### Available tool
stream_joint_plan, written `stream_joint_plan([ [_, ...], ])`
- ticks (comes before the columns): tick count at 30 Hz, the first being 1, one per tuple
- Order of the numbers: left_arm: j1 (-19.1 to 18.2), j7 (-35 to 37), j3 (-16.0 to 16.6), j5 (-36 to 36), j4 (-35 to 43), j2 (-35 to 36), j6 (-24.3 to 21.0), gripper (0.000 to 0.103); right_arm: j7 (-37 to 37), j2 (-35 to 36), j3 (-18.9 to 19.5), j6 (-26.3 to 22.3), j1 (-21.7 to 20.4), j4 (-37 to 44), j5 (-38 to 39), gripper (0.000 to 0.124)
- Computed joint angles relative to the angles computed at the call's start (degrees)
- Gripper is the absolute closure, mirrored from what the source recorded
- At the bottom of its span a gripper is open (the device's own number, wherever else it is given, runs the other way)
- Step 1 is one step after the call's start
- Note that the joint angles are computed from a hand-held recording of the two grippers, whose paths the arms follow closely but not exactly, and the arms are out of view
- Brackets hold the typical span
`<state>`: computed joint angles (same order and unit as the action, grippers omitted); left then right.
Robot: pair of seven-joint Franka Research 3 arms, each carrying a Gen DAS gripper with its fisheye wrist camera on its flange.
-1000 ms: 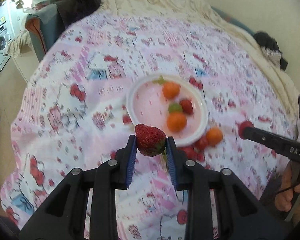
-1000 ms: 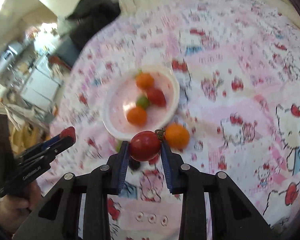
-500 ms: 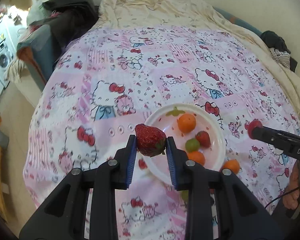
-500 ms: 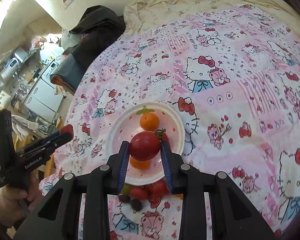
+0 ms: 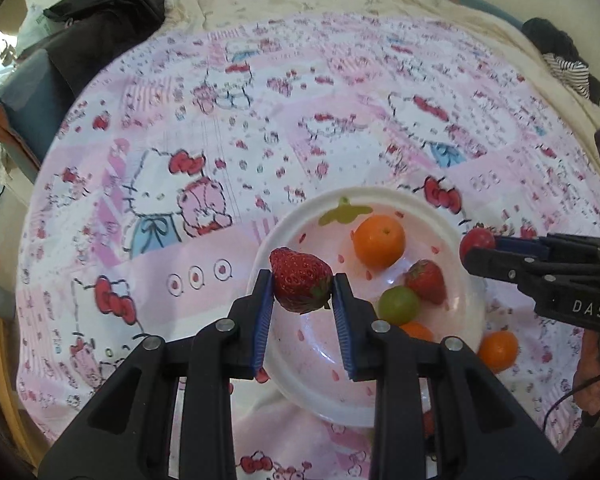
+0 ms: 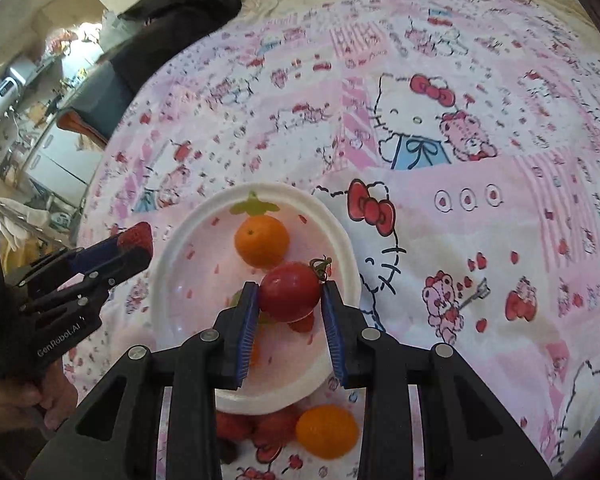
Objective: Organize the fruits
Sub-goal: 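Carry the strawberry and tomato over the white plate with both tools, then open both tools to drop the strawberry and tomato onto the plate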
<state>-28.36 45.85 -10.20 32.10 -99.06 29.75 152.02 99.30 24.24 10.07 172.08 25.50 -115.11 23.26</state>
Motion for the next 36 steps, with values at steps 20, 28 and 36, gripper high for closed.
stream_joint_plan([
  [20,1.76,3.99,-1.4,-5.79,1.62,3.86,0.35,0.077,-7.1,4.68,4.69,-2.96,-5.18,4.82,9.39,0.088],
  [28,0.77,3.46,-0.32,-5.69,0.48,2.82,1.94,0.034,-8.46,5.27,6.33,-3.79,-6.56,5.6,12.33,0.059],
  [36,0.56,0.84,0.25,-4.03,-0.69,1.25,3.38,0.034,-12.76,3.19,9.14,1.45,-8.25,3.75,17.0,0.053],
])
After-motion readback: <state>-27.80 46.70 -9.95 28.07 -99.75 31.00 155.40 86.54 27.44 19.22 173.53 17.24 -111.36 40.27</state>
